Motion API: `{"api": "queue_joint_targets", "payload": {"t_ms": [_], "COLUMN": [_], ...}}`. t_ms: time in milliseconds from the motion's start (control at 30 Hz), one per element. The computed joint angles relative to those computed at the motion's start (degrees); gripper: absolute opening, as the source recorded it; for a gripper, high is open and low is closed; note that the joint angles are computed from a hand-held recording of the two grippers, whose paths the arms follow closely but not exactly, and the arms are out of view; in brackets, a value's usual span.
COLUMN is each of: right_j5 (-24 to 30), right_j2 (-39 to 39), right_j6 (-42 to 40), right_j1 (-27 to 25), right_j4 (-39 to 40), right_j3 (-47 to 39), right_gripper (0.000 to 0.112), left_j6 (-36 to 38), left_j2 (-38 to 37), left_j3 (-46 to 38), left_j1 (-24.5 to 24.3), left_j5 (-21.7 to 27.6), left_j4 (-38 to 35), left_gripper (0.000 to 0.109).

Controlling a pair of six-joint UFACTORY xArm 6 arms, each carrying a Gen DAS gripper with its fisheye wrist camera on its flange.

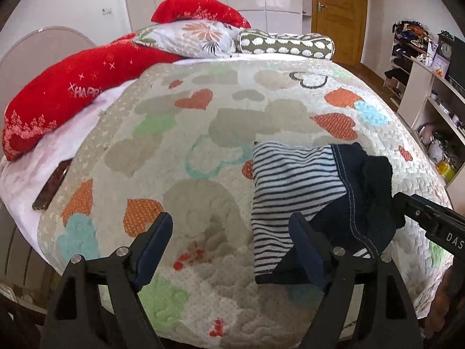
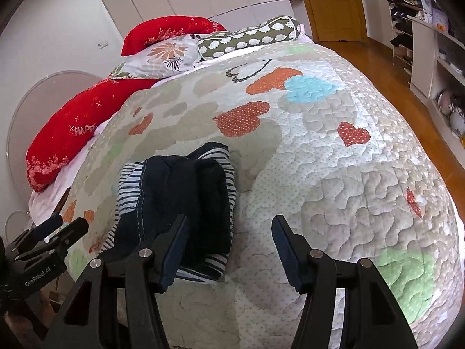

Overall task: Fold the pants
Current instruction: 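Release the bundle and lift both grippers away from it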

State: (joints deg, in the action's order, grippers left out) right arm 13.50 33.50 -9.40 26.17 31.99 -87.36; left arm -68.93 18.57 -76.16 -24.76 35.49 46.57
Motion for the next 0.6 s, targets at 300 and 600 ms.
{"api": "queue_joint_targets", "payload": {"t_ms": [300, 600], "right_j5": [1.11, 2.14], "right_j2": [0.83, 1.5], "right_j6": [0.54, -1.04], "right_j1": [-0.37, -0.67], "right_j4": [0.01, 2.39], "right_j3": [-0.83, -1.91], "right_gripper": [0.065, 0.066], "left_j6": [3.52, 5.39], "left_j2": [1.33, 1.73], "left_j3": [-0.32, 0.23], "left_j1": [0.44, 1.03], "left_j5": [-0.9, -2.3], "left_j4": [-3.97, -7.22], "left_gripper": [0.081, 0.081]}}
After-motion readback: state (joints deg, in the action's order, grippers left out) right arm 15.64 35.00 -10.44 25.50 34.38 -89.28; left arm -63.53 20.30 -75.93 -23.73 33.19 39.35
